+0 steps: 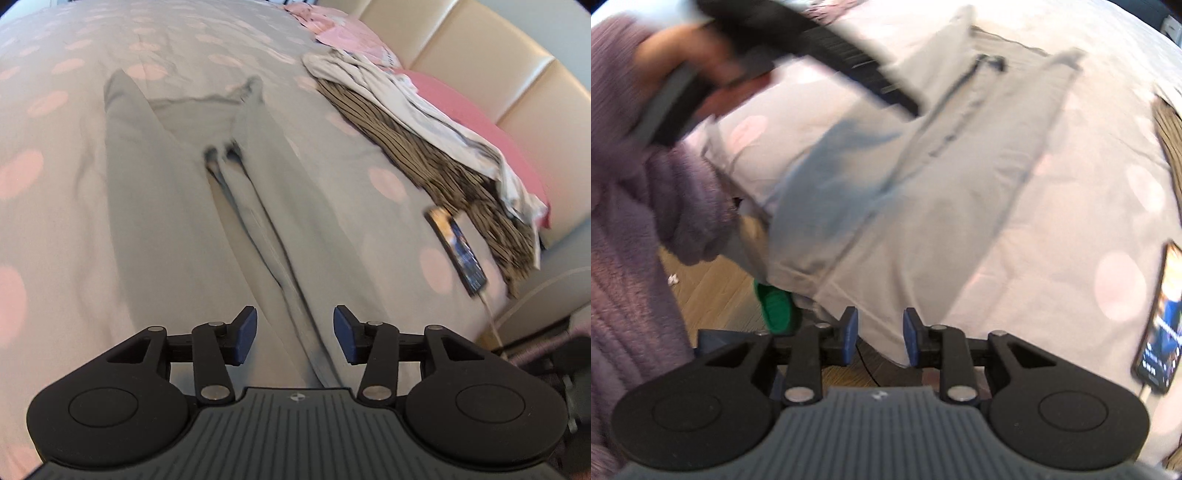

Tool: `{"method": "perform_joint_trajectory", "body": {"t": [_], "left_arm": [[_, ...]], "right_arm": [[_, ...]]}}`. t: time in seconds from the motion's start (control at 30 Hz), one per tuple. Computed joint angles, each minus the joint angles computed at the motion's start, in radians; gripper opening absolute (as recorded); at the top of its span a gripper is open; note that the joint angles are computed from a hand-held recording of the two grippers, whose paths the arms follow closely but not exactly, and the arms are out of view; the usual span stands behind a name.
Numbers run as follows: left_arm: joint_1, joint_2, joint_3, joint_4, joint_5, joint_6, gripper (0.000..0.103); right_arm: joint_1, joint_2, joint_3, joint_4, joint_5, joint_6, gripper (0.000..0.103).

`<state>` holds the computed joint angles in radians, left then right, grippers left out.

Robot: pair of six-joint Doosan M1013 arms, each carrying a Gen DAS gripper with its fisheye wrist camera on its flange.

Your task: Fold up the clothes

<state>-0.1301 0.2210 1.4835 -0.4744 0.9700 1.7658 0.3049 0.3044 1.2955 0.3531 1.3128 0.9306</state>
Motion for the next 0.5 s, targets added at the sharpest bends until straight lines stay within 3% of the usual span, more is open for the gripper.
{"method": "perform_joint_trajectory", "body": {"t": [0.1,0.2,0.4,0.5], "left_arm": [[-0.022,-0.037,0.052,-0.006,0.009,0.024,0.049],[-0.05,-0.063,0.091,0.018,0.018,0.032,0.05],[-0.103,-0.079,0.128,0.108,0.062,0.006,0.05],[-0.128,-0.087,0.145,0.142,0.05,-0.005,0.049]], "right_arm": [[-0.004,-0.009,0.033,-0.009,-0.032,-0.015,0.031],[-0.002,-0.024,0.076,-0.011,-0.069,-0.059,0.042],[0.029,-0.06,0.173,-0.087,-0.189,-0.237,0.043],[0.047,-0.077,0.231,-0.121,-0.268,-0.305,0.043]]}}
